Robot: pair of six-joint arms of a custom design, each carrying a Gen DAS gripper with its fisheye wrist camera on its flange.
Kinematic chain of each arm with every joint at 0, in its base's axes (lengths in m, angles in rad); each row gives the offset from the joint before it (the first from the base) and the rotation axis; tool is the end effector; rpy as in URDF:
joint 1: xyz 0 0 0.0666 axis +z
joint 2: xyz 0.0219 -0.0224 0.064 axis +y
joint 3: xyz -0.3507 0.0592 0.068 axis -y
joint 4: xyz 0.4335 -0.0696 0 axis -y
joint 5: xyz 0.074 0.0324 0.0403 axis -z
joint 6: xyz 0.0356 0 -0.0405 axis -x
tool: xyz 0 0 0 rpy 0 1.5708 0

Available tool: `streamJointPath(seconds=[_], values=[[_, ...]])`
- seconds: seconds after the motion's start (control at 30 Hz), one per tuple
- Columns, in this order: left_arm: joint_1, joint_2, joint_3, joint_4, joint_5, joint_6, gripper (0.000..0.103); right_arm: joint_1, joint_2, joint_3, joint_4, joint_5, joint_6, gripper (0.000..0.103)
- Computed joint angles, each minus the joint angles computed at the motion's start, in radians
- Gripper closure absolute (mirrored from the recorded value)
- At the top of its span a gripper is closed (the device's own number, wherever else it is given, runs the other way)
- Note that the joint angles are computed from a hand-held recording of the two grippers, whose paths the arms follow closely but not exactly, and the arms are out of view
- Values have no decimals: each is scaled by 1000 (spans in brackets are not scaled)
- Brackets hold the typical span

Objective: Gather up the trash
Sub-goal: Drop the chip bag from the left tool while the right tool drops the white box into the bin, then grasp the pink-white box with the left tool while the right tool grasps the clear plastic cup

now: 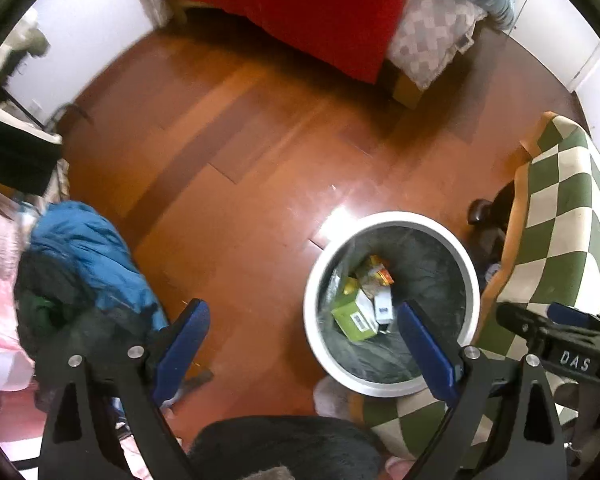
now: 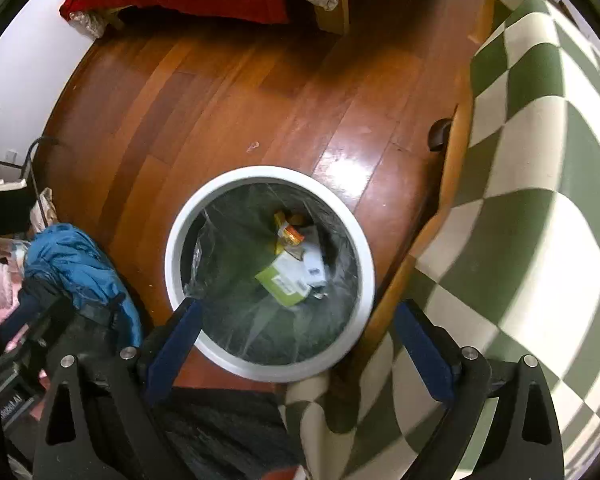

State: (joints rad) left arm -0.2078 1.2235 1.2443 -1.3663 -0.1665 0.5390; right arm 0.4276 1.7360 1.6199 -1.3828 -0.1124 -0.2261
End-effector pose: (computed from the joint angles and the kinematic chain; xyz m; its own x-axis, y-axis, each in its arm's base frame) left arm 0.4161 -0.0821 0.3861 -0.9044 -0.3266 -0.2746 -0.3460 0.9379 0.0240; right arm 0.5307 0.2458 0.3060 -0.9785 -0.2011 -0.0449 -0.2053 0.9707 0.1251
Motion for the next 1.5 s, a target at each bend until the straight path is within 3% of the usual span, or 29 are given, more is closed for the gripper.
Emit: streamJointPath(seconds=[0.17,0.5,0.8,1.13,1.33,1.5], values=[[-38,-49,-2,-27,-64,24,7,5,-98,-73,-7,12,15,3],[-103,-102,21,-69,-91,57,7,-3,-284,-188,-10,-18,17,3],[-167,-156,76,-108,-131,81,7,-19,-415,-205,-25,-48,19,3],[-288,-186,173,-165,-245,126,7,-58,-553,-199,-37,-139,18,3],[-384,-124,238,-148,-261,154,7,-195,-652,-222,-72,-253,29,3],[-475,14,289,-116,-236,164,7,-429,-705,-259,-133,-251,110,3]])
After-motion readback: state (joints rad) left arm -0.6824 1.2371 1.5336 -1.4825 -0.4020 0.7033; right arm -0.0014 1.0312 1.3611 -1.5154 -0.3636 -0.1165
